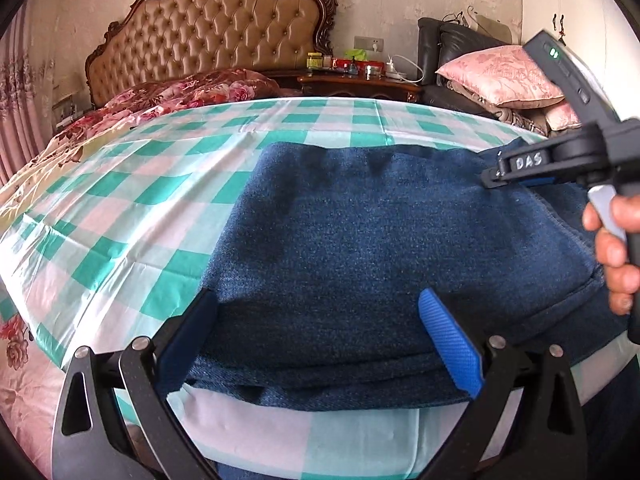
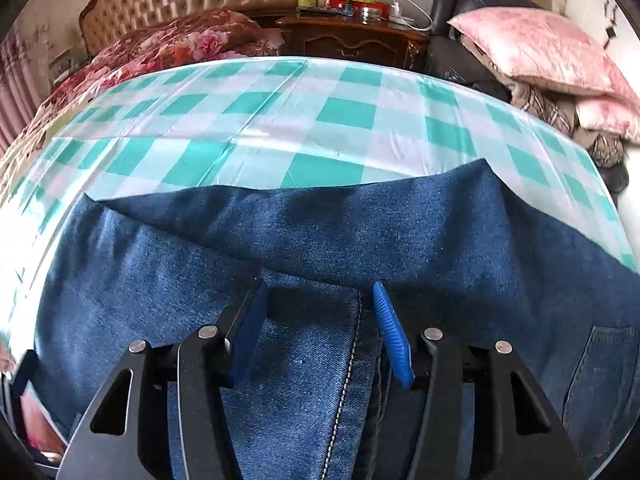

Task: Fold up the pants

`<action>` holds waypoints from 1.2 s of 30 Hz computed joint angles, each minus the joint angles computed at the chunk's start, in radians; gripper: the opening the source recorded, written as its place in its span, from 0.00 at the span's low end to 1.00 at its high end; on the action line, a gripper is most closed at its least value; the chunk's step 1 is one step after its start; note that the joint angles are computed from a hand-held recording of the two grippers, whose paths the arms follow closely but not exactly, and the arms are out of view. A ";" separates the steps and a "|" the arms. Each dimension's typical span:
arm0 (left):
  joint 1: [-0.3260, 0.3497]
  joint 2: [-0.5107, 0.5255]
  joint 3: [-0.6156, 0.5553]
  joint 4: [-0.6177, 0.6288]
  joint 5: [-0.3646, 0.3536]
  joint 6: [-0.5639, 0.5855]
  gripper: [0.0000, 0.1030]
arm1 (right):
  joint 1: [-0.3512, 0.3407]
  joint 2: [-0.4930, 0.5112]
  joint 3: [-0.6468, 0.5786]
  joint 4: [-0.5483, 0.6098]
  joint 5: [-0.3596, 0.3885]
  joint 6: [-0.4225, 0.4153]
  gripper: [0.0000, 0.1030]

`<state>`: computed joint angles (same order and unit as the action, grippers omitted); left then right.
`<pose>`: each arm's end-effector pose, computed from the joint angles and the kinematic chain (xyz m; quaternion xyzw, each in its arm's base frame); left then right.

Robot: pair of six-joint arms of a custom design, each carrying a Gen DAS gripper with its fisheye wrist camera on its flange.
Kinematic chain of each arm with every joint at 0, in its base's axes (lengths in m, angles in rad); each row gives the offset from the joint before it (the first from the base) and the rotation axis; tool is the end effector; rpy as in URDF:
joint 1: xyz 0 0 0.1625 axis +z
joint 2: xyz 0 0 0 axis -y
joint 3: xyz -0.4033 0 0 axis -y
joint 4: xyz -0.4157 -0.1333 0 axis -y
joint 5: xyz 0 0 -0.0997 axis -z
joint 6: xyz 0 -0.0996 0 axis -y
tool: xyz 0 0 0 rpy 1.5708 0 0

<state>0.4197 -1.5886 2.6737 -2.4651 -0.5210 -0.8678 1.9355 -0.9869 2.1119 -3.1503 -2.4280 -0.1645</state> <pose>-0.1620 -0.3128 0.1305 0.1689 0.8461 -0.3784 0.3353 0.2396 -0.4649 0.1091 0.1414 -0.8798 0.2444 0.3824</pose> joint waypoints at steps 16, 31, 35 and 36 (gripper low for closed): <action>-0.073 -0.186 0.059 0.217 0.009 -0.139 0.55 | 0.038 -0.204 0.173 -0.014 0.104 0.008 0.45; -0.091 0.012 -0.055 0.129 -0.056 -0.048 0.55 | 0.026 -0.357 0.349 -0.050 0.165 -0.026 0.43; -0.066 0.064 -0.062 0.102 -0.090 -0.064 0.56 | -0.016 -0.527 0.423 -0.212 0.057 -0.128 0.53; -0.063 0.060 -0.059 0.092 -0.095 -0.060 0.56 | -0.060 -0.604 0.438 -0.230 0.041 -0.146 0.53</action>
